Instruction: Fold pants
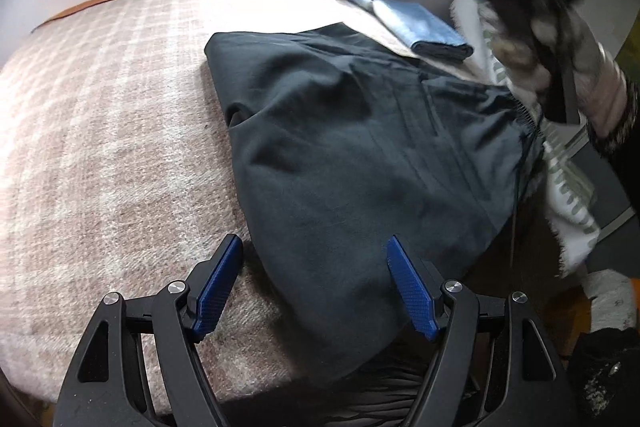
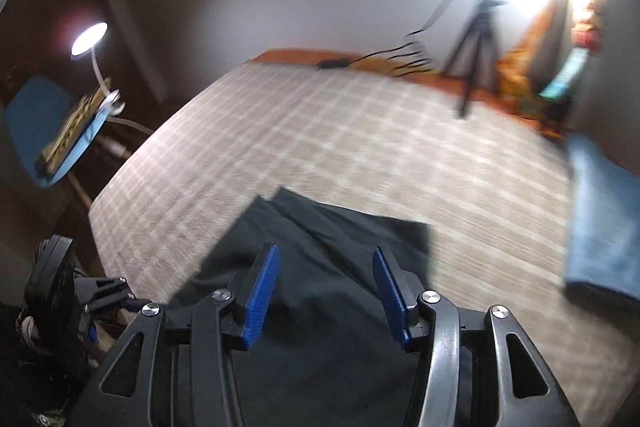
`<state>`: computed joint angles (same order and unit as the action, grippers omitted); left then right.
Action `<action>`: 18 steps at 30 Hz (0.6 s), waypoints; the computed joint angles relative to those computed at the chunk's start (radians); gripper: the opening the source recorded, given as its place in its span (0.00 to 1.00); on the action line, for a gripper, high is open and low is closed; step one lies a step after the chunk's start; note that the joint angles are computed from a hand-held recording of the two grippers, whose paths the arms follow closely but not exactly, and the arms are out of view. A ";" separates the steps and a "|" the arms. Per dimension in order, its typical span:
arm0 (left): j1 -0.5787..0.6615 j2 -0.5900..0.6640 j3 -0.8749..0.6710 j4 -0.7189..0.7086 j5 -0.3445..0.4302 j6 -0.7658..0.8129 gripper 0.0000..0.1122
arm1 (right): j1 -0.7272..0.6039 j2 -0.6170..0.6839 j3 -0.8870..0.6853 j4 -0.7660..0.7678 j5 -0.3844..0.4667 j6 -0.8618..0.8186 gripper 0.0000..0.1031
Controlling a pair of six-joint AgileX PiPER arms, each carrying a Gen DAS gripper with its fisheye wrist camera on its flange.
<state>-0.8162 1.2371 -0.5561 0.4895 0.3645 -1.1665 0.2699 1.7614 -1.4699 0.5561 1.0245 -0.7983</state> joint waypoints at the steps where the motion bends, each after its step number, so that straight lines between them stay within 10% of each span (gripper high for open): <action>1: -0.035 0.019 -0.025 0.056 0.060 -0.067 0.66 | 0.031 0.024 -0.018 -0.007 -0.005 0.016 0.50; 5: -0.092 0.068 -0.074 0.120 0.159 -0.144 0.66 | 0.129 0.116 -0.109 -0.052 0.013 0.057 0.50; 18: -0.032 0.056 -0.064 0.033 0.107 -0.054 0.67 | 0.269 0.337 -0.377 -0.178 0.136 0.142 0.43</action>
<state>-0.8484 1.2926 -0.6198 0.5229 0.4711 -1.2206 0.5392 2.0983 -1.8471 0.3784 1.1609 -0.6568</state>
